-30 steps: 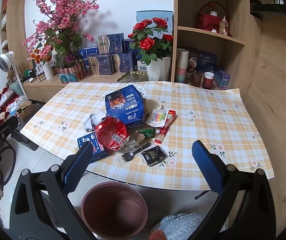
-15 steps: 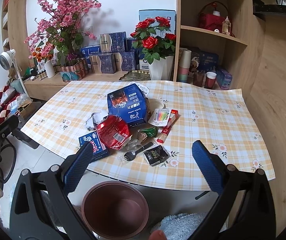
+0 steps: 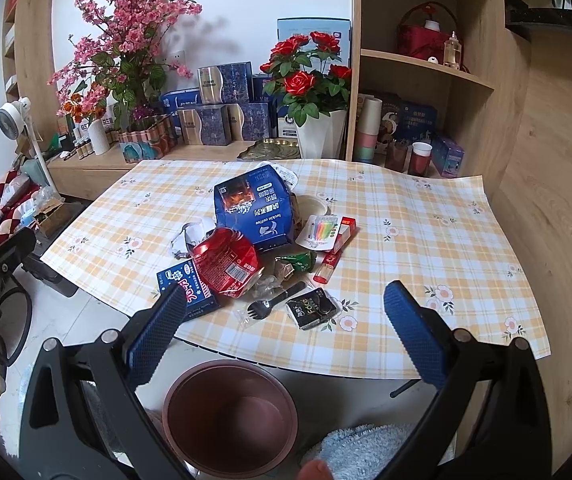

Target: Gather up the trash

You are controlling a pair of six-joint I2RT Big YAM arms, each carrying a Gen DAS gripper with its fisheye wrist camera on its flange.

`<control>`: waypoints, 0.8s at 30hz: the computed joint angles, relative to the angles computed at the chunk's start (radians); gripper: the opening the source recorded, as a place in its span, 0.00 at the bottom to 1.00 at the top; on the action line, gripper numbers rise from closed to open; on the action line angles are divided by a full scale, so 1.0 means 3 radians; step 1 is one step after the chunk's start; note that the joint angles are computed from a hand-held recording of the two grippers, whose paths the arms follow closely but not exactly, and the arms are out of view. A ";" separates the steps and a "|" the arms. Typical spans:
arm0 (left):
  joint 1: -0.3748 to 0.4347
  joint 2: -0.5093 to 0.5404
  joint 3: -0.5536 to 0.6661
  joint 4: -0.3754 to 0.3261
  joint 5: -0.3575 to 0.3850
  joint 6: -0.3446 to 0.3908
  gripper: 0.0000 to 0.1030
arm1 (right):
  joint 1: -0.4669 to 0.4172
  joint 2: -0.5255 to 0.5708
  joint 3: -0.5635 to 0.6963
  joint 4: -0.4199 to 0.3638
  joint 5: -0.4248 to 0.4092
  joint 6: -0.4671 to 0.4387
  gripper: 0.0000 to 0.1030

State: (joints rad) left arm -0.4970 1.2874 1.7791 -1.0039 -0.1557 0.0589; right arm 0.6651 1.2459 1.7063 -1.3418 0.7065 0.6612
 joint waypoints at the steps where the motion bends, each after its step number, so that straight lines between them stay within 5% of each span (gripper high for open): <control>1: 0.0006 -0.0003 -0.0003 -0.0004 0.0025 -0.0002 0.95 | 0.0001 0.0002 0.0003 -0.0006 0.0002 0.0005 0.95; 6: 0.0058 0.0005 -0.0040 0.0012 0.0199 0.0001 0.95 | -0.0022 -0.0120 -0.0201 0.0199 0.0037 0.0039 0.95; 13: 0.0195 -0.0008 -0.0352 0.0321 0.0262 -0.0213 0.95 | -0.0147 -0.0366 -0.0698 0.0704 -0.0016 0.0117 0.95; 18: 0.0209 0.0006 -0.0626 0.0576 0.0226 -0.0130 0.95 | -0.0314 -0.0429 -0.1001 0.0888 -0.0157 0.0261 0.95; 24: 0.0228 0.0125 -0.0701 0.0588 0.0308 -0.0117 0.95 | -0.0469 -0.0432 -0.1220 0.1181 -0.0378 0.0215 0.95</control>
